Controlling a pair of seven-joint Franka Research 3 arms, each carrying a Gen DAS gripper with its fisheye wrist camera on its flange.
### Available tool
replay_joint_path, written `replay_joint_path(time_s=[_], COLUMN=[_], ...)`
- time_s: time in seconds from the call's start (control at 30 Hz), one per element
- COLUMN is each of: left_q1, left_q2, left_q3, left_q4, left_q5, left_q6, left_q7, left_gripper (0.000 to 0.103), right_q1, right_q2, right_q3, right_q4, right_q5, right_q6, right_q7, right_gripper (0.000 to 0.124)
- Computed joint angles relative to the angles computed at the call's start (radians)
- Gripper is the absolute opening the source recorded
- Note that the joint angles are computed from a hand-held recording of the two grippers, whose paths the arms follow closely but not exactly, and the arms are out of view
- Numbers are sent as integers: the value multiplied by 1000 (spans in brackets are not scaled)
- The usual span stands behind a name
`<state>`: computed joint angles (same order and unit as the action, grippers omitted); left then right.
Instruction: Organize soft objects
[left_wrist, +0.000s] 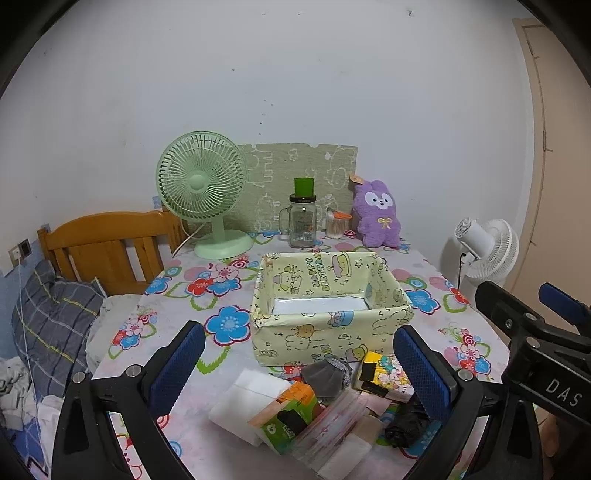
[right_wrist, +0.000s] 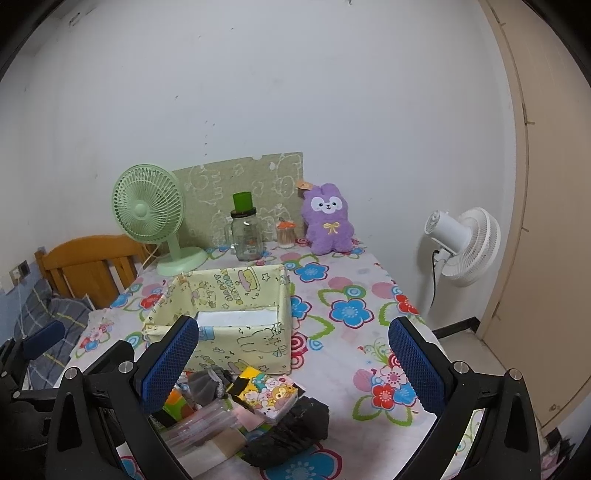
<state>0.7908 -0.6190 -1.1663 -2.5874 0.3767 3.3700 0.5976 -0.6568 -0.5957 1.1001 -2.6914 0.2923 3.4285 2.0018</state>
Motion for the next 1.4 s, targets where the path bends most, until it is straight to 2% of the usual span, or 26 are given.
replay_joint_path(time_s=[1.4], left_q1=[-14], left_q2=[45], left_q3=[10], left_q4=[-10], left_q5=[-34], left_q6=[12], left_q7=[55], left_gripper=[103], right_q1=[-4], right_q2=[1], right_q3=[1], right_q4=[3], right_q5=[-19], right_q6=[-14], right_q7=[22], right_gripper=[103])
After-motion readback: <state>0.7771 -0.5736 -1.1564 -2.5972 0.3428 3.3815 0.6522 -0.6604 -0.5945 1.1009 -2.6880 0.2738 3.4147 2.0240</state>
